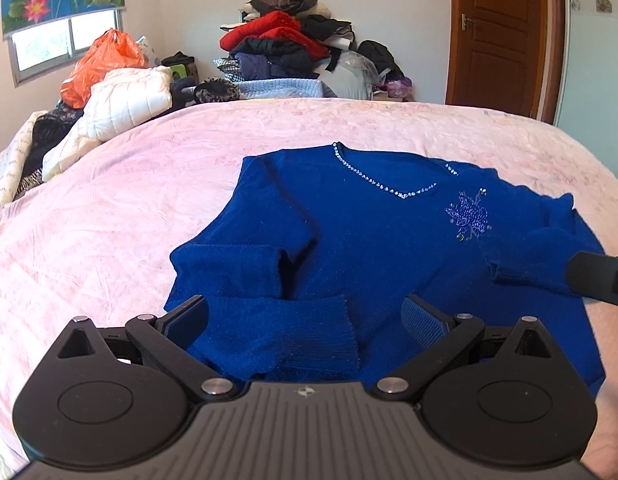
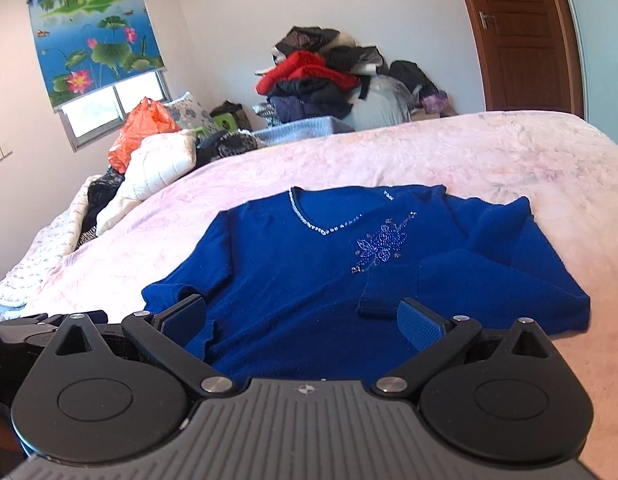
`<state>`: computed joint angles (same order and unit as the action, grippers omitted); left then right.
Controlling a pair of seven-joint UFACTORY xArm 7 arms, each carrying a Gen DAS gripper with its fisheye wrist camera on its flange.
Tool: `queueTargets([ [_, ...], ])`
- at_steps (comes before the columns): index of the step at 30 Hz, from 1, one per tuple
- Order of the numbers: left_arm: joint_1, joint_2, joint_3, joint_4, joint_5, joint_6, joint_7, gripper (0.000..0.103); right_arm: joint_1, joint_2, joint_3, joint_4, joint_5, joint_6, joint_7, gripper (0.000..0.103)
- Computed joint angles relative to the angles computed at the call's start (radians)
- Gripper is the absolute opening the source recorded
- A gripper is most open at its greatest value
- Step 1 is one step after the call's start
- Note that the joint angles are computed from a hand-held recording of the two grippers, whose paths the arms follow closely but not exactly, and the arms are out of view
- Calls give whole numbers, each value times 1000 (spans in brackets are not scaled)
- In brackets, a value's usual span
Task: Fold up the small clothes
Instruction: 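Move the right gripper toward the sweater sleeve cuff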
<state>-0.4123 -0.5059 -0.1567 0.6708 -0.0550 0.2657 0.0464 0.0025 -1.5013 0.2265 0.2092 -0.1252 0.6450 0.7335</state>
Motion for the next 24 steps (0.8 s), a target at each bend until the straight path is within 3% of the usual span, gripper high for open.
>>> queueTargets([
  [9, -12, 46, 4, 21, -12, -1, 8, 103, -9, -123, 21, -70, -32, 19, 2, 103],
  [19, -19, 101, -15, 51, 7, -11, 23, 103, 23, -84, 123, -38, -124, 146, -51, 103],
  [24, -6, 105, -32, 50, 26, -10, 10, 103, 49, -69, 101, -40, -140, 131, -61, 98],
])
